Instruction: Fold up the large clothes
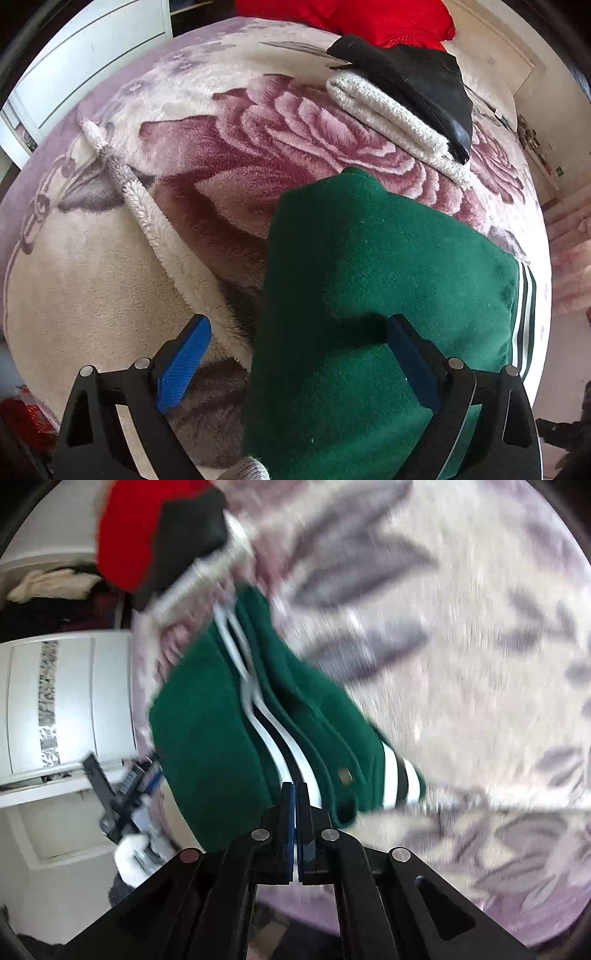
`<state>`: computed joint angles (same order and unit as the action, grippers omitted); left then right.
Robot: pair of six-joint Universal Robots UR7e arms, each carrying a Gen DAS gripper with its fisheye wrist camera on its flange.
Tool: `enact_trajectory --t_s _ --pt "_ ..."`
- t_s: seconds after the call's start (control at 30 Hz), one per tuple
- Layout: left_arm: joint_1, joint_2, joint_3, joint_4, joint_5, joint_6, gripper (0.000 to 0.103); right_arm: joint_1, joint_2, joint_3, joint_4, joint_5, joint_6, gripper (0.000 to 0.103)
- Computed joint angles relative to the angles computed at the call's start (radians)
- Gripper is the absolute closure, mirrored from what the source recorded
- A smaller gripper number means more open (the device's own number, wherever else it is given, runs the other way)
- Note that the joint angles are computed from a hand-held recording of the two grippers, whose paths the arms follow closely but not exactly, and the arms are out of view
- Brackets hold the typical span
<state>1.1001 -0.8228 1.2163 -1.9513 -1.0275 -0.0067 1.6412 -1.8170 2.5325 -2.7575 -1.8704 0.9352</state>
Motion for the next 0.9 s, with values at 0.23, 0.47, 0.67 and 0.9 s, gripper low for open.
enact_trajectory --t_s 0.23,0.47,0.67,0.9 --pt "-0.021 -0.054 0.098 -0.009 0.052 0.011 0.006 -0.110 0.192 0.022 -0.137 0.131 -0.134 0.084" --pt "-0.025 -0.071 0.116 0.005 0.055 0.006 0.006 0.195 0.219 -0.087 -0.044 -0.231 0.040 0.100" --pt "-0.022 -0.044 0.117 0.006 0.061 0.020 0.004 0.066 0.185 -0.008 0.001 -0.210 0.059 0.099" --pt "-0.029 -0.048 0.120 -0.025 0.072 0.076 0.004 -0.016 0.068 0.015 -0.075 -0.128 -0.025 0.034"
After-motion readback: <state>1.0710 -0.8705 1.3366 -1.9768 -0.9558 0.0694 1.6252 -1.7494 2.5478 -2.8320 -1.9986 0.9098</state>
